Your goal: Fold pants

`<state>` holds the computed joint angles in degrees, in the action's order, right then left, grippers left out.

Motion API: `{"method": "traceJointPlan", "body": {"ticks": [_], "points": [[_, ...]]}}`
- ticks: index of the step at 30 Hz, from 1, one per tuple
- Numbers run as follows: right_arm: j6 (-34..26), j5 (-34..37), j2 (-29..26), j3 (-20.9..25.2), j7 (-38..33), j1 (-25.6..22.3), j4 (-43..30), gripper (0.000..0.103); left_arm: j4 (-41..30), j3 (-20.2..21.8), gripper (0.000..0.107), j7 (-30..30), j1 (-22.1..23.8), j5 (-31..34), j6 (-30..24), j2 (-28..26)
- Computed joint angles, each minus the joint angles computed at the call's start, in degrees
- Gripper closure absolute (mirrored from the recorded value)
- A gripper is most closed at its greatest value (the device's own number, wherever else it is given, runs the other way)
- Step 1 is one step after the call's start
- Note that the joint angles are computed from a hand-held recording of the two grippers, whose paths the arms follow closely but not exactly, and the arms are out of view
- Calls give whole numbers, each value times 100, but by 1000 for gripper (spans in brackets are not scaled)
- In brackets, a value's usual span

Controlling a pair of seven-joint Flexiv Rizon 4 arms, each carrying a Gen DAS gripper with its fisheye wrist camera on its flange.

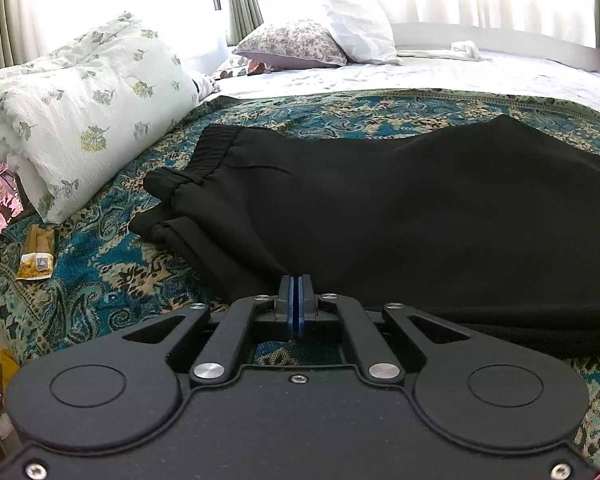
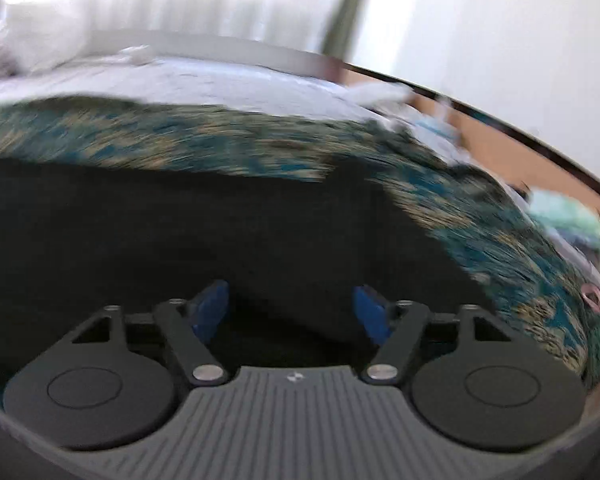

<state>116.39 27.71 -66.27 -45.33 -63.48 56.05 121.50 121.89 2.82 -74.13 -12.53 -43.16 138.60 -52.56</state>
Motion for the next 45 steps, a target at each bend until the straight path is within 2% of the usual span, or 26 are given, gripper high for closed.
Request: {"method": "traceJointPlan", "body": {"ticks": [1,3,7,10,13,15,18,21,23,27,29,31,33,36,39,43,44,45], "points": [[-268,112,-105,-189,97,8,-41,37,-14,2,105,3,-15,-25,6,-15],[-633,107,-237,-405,385,-129,-80,40,-12,16,105,22,-28,-33,33,-27],[-365,43,-45,-191,854,-743,74,33,-46,-7,105,55,-28,-2,49,-46],[-643,333,-386,-474,1331,-563,164,32,-109,7,105,170,-122,-204,31,-77],[-365,273,-230,-304,1761,-826,263,29,-112,-11,105,188,-102,-189,49,-83],[-556,324,-464,-552,2006,-595,306,29,-105,-26,105,157,-65,-124,86,-91],[-1309,345,-1154,-1210,2521,154,455,29,-81,-45,105,92,-17,-40,140,-99],[-1139,268,-1212,-1310,2805,320,576,28,-49,-43,103,63,8,46,212,-101],[-862,144,-1097,-1292,2877,386,652,26,33,-72,99,-25,98,219,250,-47],[-452,-139,-940,-1235,2795,510,653,24,325,-232,68,-592,587,1075,268,202],[-300,-215,-802,-1145,2631,550,592,24,420,-226,66,-835,747,1458,381,273],[-144,-244,-695,-1016,2421,548,483,23,431,-133,59,-928,780,1611,568,286],[-128,-212,-712,-945,2227,591,347,23,369,-82,55,-1003,860,1674,695,289],[-255,-178,-762,-871,2039,659,148,23,192,-160,49,-1272,1189,1791,568,326],[-345,-173,-745,-712,1998,618,6,23,-51,-230,47,-1591,1515,1741,142,331],[-535,-263,-787,-719,2027,665,-19,23,-443,-153,44,-1835,1643,1413,-501,241],[-545,-277,-759,-695,2048,630,-27,23,-564,-119,44,-1858,1666,1389,-625,185],[-596,-281,-739,-680,2088,610,-38,23,-642,-69,53,-1865,1628,1294,-737,150]]}}
